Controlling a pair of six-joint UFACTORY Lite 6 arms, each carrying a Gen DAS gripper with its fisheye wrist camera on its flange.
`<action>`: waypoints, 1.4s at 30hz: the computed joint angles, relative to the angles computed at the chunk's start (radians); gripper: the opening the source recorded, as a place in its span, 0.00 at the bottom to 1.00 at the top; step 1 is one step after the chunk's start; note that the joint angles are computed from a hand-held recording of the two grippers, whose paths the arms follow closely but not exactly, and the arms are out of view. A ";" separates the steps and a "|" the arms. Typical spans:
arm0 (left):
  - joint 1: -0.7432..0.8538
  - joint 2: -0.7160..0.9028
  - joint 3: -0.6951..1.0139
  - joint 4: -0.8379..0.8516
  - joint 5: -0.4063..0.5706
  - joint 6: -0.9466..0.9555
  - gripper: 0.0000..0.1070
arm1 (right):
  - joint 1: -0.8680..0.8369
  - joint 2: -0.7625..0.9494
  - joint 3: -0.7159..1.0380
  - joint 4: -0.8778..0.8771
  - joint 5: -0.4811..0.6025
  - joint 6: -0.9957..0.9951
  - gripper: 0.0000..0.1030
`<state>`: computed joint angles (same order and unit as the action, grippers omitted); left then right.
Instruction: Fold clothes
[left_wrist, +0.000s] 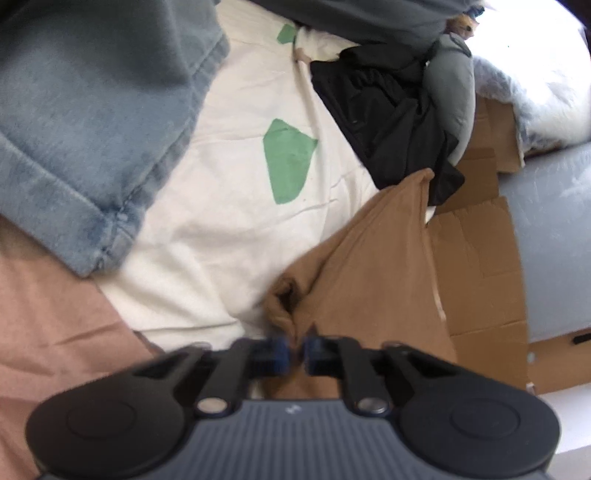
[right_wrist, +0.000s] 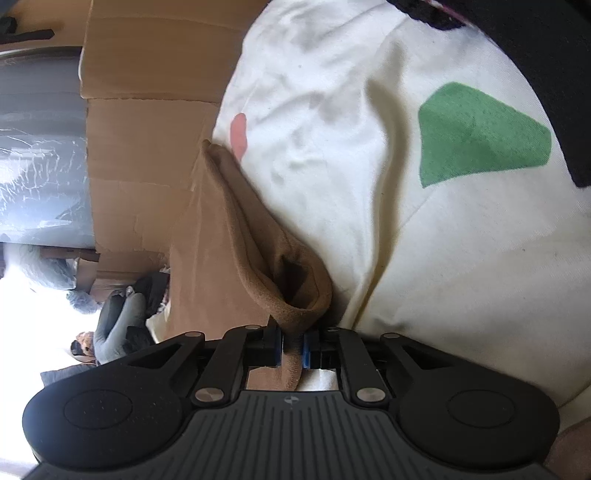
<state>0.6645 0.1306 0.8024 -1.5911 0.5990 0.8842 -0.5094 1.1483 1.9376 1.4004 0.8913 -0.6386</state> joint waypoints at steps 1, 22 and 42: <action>0.008 -0.006 -0.002 0.000 0.004 -0.001 0.08 | -0.003 -0.001 0.000 0.009 0.003 -0.004 0.08; -0.047 0.039 -0.019 -0.126 -0.010 0.071 0.19 | 0.029 0.065 0.105 0.016 -0.021 0.030 0.08; -0.006 -0.131 0.035 0.353 0.069 -0.425 0.05 | -0.038 -0.175 -0.065 -0.053 -0.033 0.125 0.01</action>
